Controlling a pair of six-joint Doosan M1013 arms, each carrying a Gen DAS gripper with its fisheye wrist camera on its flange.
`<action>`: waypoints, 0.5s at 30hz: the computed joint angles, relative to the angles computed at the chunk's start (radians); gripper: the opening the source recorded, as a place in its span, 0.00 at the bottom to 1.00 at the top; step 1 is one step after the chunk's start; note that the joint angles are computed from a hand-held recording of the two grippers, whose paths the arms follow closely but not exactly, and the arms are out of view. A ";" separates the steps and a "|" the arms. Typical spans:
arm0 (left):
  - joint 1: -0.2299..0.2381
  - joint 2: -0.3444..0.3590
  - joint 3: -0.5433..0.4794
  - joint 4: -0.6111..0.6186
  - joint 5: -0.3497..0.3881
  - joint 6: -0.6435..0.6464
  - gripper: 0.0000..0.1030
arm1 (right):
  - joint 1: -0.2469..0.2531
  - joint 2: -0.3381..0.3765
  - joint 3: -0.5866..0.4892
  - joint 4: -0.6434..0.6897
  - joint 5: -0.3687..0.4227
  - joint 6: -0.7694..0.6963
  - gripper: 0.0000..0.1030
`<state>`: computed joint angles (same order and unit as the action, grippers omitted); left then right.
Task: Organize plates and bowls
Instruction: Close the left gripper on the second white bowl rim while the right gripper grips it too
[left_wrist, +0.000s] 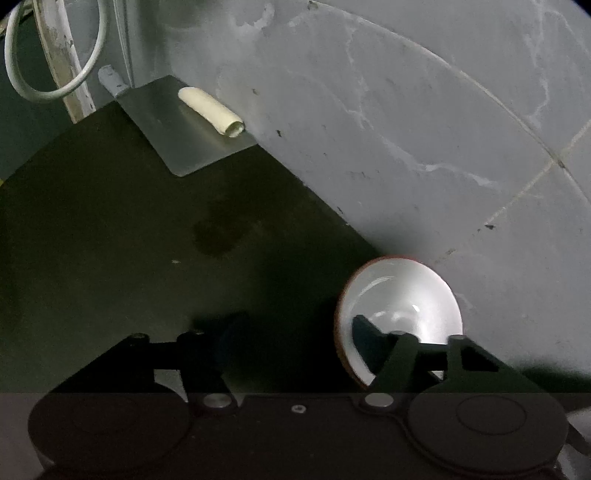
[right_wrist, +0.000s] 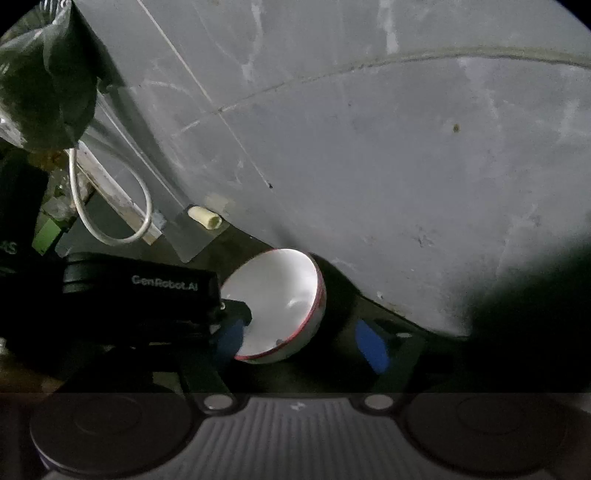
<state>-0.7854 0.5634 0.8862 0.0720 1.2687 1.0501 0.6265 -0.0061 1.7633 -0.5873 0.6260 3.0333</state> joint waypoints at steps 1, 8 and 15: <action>-0.001 -0.003 0.006 -0.008 -0.009 0.006 0.54 | -0.002 0.003 -0.003 0.011 0.004 -0.012 0.60; 0.007 -0.022 0.041 -0.075 -0.060 0.010 0.31 | -0.007 0.014 -0.010 0.031 -0.003 -0.039 0.45; 0.019 -0.063 0.125 -0.169 -0.155 0.019 0.15 | -0.020 0.008 -0.003 0.095 -0.037 -0.087 0.36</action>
<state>-0.7662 0.5006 1.0112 -0.0971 1.1141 1.0689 0.6063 0.0023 1.7602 -0.4926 0.5888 2.9468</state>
